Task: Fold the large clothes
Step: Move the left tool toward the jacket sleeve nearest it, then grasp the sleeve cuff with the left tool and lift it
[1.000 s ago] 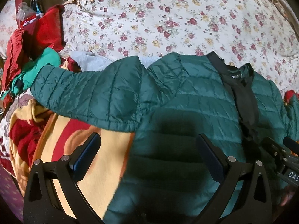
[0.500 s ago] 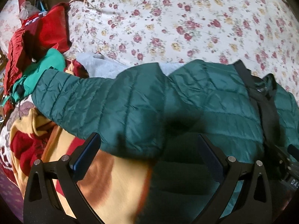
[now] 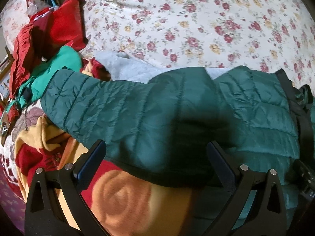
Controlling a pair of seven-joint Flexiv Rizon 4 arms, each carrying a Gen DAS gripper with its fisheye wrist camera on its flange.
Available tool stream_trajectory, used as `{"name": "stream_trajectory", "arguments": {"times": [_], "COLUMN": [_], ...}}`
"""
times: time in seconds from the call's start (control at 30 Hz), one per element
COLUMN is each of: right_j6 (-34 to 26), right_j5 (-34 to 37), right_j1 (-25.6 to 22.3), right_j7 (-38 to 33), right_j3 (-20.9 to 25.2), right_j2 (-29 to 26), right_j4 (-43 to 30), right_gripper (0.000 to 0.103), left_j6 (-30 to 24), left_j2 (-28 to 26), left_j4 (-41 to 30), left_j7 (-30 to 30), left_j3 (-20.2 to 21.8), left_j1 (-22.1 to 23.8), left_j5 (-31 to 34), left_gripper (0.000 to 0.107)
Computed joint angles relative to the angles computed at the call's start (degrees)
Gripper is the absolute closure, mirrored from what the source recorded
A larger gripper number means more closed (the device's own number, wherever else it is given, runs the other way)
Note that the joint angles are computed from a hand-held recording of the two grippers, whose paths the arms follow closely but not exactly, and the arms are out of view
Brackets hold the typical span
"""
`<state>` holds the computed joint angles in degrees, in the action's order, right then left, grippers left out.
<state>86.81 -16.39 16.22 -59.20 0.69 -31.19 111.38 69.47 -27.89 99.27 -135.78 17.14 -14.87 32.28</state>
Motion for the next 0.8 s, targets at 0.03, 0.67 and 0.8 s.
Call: {"name": "stream_trajectory", "arguments": {"times": [0.03, 0.67, 0.8], "right_j6": [0.1, 0.4, 0.1], "right_j5": [0.0, 1.5, 1.8], "right_j1": [0.0, -1.2, -0.8], "right_j7": [0.0, -1.5, -1.2], "right_j3": [0.0, 2.4, 2.1], "right_j2": [0.0, -1.0, -1.1], "right_j4": [-0.1, -0.7, -0.7], "right_gripper": [0.001, 0.001, 0.001], "left_j6": [0.1, -1.9, -2.7], "left_j2": [0.1, 0.9, 0.1], "left_j4": [0.1, 0.2, -1.3], "left_j7": [0.0, 1.6, 0.5], "left_j3": [0.1, 3.1, 4.5], "left_j1": [0.3, 8.8, 12.0], "left_j5": [-0.1, -2.5, -2.2], "left_gripper": [0.005, 0.005, 0.005]}}
